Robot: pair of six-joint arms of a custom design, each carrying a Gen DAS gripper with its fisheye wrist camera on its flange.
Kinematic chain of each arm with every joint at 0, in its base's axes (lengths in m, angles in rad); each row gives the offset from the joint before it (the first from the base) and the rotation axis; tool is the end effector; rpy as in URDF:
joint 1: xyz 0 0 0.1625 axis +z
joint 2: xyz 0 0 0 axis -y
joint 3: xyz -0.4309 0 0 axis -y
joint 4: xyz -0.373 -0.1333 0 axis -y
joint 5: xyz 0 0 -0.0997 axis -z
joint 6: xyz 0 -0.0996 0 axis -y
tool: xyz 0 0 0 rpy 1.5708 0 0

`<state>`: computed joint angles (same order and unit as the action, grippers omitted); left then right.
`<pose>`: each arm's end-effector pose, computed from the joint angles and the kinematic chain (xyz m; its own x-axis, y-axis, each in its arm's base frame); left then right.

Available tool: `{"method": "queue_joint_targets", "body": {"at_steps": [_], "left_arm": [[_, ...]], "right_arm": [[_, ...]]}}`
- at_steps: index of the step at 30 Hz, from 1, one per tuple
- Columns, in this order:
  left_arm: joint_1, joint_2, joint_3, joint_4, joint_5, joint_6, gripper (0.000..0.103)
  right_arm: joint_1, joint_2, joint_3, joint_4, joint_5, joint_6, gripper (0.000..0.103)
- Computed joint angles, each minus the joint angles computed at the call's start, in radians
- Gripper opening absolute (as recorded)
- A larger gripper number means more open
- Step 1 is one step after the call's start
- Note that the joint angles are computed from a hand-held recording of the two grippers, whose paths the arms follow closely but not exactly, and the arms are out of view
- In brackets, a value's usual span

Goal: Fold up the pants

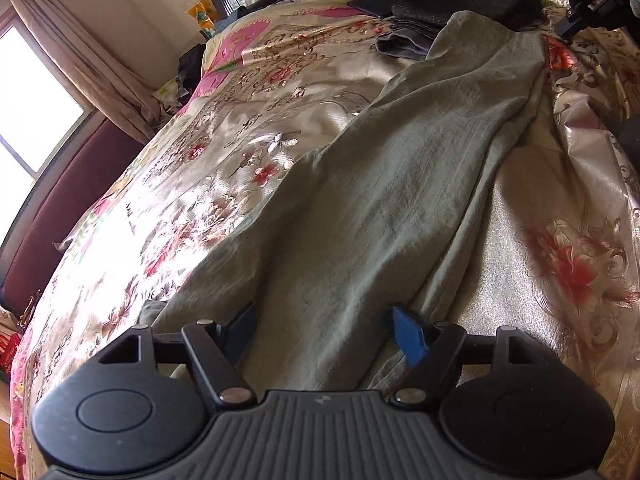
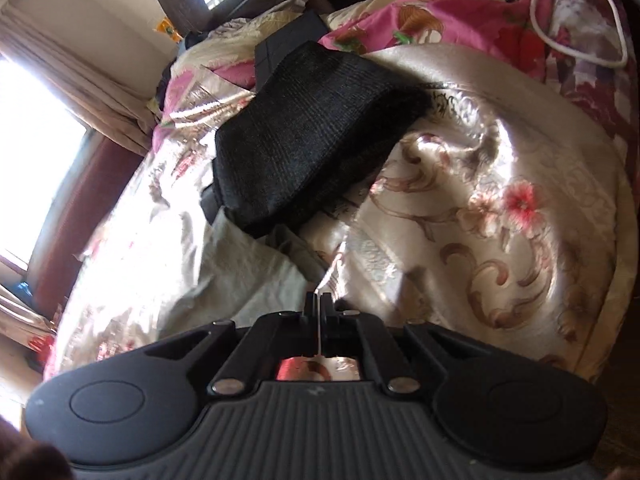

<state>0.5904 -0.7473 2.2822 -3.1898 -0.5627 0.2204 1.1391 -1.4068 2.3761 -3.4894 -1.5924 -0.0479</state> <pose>-0.2388 -0.4219 0.0380 -0.1664 0.5151 -0.8408 0.8856 0.4531 0.1023 -0.0568 -0.4367 0.3032 -0.9113 0.4084 0.0515 0.2002 0.5490 -0.8115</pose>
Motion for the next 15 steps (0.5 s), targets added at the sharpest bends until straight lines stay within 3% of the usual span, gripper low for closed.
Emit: {"method": "queue_joint_targets", "body": {"at_steps": [3, 6, 8, 11, 15], "left_arm": [[-0.004, 0.005, -0.005, 0.005, 0.001, -0.015, 0.087], [-0.009, 0.011, -0.002, -0.001, 0.005, -0.002, 0.087], [-0.011, 0.009, -0.003, 0.007, 0.008, -0.006, 0.087], [-0.013, 0.005, -0.002, 0.018, 0.007, -0.022, 0.087], [-0.013, 0.009, -0.005, 0.022, 0.006, -0.010, 0.087]], "right_arm": [[0.016, 0.004, -0.009, -0.020, 0.022, -0.036, 0.009], [0.049, 0.022, -0.067, 0.080, 0.013, -0.104, 0.016], [0.080, 0.062, -0.110, 0.104, -0.059, -0.145, 0.034], [0.108, 0.112, -0.135, 0.079, -0.141, -0.209, 0.032], [0.129, 0.130, -0.151, 0.108, -0.180, -0.307, 0.035]]}}
